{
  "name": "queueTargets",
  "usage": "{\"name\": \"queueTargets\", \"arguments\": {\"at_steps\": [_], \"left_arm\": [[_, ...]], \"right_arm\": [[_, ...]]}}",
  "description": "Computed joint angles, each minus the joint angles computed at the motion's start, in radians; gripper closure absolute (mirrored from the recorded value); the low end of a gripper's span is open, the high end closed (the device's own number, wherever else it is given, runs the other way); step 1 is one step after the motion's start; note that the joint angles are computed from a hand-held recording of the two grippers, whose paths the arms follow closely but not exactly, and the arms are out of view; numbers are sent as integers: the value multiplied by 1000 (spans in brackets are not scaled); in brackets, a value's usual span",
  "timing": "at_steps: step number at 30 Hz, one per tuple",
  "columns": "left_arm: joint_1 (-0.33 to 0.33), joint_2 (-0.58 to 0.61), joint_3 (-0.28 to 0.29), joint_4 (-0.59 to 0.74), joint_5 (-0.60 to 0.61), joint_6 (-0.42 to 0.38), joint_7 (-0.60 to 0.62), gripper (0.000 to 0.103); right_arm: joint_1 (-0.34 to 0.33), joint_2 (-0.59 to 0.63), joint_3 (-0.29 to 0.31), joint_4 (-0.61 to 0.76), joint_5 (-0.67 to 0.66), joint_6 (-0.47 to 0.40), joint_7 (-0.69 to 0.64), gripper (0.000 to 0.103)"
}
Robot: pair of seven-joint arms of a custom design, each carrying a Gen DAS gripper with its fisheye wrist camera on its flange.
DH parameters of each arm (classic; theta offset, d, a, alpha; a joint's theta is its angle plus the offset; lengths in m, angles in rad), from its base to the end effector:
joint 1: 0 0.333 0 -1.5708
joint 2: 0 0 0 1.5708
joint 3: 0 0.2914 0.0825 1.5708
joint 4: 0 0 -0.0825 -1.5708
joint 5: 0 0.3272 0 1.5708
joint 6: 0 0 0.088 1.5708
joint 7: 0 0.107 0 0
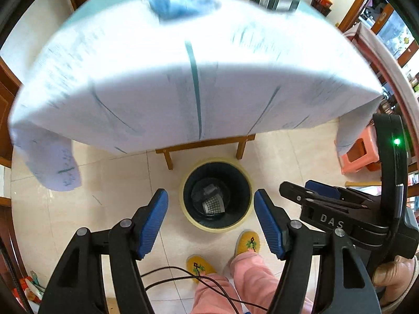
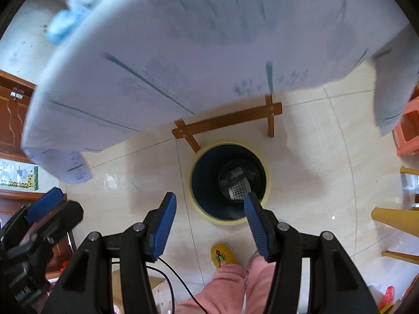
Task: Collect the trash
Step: 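Raise both tools back toward the table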
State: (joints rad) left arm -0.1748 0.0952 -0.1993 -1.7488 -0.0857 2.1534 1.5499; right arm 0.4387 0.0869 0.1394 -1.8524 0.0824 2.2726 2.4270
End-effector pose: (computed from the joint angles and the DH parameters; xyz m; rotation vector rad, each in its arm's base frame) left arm 0.5245 -0.2051 0.5325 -1.7719 2.4369 -0.4747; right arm 0.4696 0.3060 0.5035 -1.6365 2.2741 0.0851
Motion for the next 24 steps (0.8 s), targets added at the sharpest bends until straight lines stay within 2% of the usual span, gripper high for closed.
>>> {"name": "queueTargets", "arguments": {"at_steps": [5,10,16,20,24], "left_arm": [[16,-53,12,116,-2,-116,28,36],[26,-92,19,211,-15,-178,61,33],[32,-92,23,345,-42,-247,90,31],[30,-67,18,433,-45,-261,105,30],[34,-40,21,511,-41,-243,111,28]], "right_arm": [[9,-40,6,138,-51,-134,18,48],[26,-31,15,314,-133,-246,41,48],[65,0,24,494,-260,-330,66,48],[97,59,16,639,-326,-393,66,48],[138,155,-9,840,-389,-466,33,48]]}}
